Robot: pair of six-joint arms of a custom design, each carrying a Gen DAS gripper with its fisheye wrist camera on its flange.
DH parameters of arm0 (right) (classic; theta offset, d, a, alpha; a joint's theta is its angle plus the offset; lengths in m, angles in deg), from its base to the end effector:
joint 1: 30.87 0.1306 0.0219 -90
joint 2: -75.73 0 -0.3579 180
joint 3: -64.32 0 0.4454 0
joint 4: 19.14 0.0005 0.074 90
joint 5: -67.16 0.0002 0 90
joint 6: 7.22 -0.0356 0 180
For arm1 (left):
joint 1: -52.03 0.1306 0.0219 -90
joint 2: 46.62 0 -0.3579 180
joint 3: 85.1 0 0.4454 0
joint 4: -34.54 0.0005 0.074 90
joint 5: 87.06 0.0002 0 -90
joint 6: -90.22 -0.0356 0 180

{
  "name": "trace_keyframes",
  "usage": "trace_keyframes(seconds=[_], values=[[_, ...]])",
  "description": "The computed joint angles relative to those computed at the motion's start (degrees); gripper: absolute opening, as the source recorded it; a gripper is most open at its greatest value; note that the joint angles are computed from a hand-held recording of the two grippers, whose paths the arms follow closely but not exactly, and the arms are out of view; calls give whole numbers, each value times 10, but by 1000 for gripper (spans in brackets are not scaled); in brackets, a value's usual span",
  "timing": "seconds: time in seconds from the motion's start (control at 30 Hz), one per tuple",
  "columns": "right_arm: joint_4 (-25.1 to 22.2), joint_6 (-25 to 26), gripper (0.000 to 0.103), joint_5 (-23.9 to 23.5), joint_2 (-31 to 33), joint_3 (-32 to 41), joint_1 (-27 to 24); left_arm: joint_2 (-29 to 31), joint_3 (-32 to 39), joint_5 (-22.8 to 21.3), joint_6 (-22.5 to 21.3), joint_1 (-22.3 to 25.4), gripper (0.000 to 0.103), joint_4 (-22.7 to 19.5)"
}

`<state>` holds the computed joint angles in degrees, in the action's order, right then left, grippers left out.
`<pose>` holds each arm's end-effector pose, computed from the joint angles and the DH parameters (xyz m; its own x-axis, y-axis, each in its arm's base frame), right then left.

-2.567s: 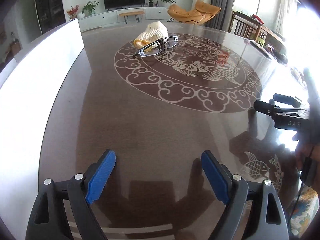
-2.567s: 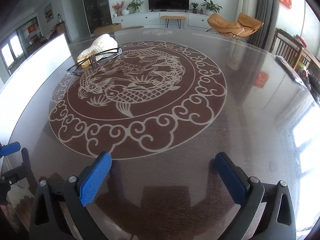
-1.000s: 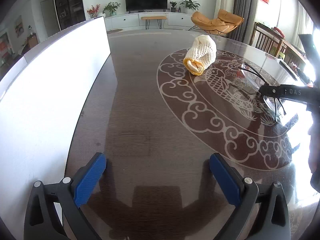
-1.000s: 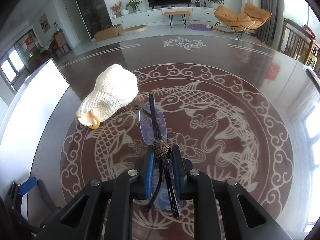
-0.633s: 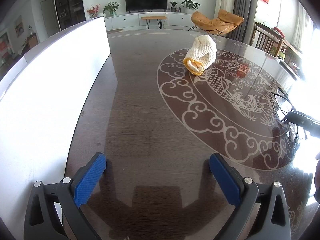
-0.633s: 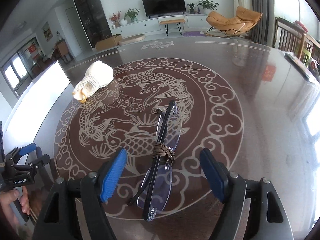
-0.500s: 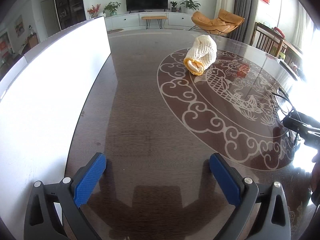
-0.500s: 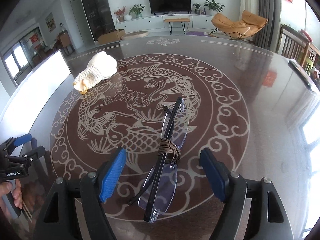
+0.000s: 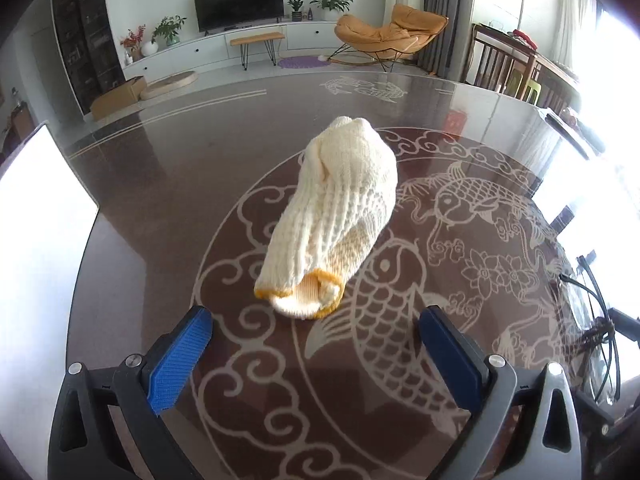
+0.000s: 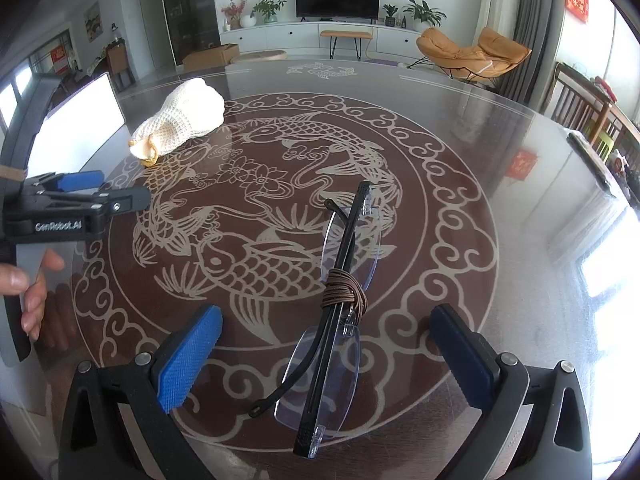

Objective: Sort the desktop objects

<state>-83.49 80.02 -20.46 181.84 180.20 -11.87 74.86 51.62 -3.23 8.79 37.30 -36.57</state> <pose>0.5902 0.2011 0.4606 -0.7842 -0.2191 -0.5805 -0.2651 0.9642 -0.0059 0.6776 -0.1747 0.4622 -0.8206 0.0626 -0.5681 0.0730 0.9973 0.0044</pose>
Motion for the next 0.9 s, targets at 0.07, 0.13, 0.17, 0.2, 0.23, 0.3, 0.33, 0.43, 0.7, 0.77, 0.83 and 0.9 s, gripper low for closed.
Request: trace_keyframes(seconds=[0.07, 0.13, 0.17, 0.2, 0.23, 0.3, 0.33, 0.43, 0.7, 0.77, 0.83, 0.9], values=[[0, 0, 103, 0, 0, 0, 0, 65, 101, -8, 16, 0, 103, -49], [0, 0, 103, 0, 0, 0, 0, 120, 189, -10, 21, 0, 103, -88], [0, 0, 103, 0, 0, 0, 0, 123, 192, -15, 21, 0, 100, -80], [0, 0, 103, 0, 0, 0, 0, 108, 168, -19, 19, -1, 77, -54], [0, 0, 103, 0, 0, 0, 0, 97, 152, -23, 17, -1, 51, -38], [0, 0, 103, 0, 0, 0, 0, 61, 95, -27, 28, -2, 39, -10], [0, 0, 103, 0, 0, 0, 0, 27, 41, -30, 35, -4, 39, 15], [0, 0, 103, 0, 0, 0, 0, -83, -113, -50, 58, -12, 39, 62], [-1, 0, 103, 0, 1, 2, 0, -251, -318, -83, 133, -36, 103, 49], [-1, 0, 103, 0, 2, 3, -1, -250, -318, -80, 123, -36, 103, 48], [-1, 0, 103, 0, 2, 2, 0, -251, -320, -80, 123, -37, 103, 50], [-1, 0, 103, 0, 1, 2, 0, -249, -317, -81, 125, -39, 103, 49]])
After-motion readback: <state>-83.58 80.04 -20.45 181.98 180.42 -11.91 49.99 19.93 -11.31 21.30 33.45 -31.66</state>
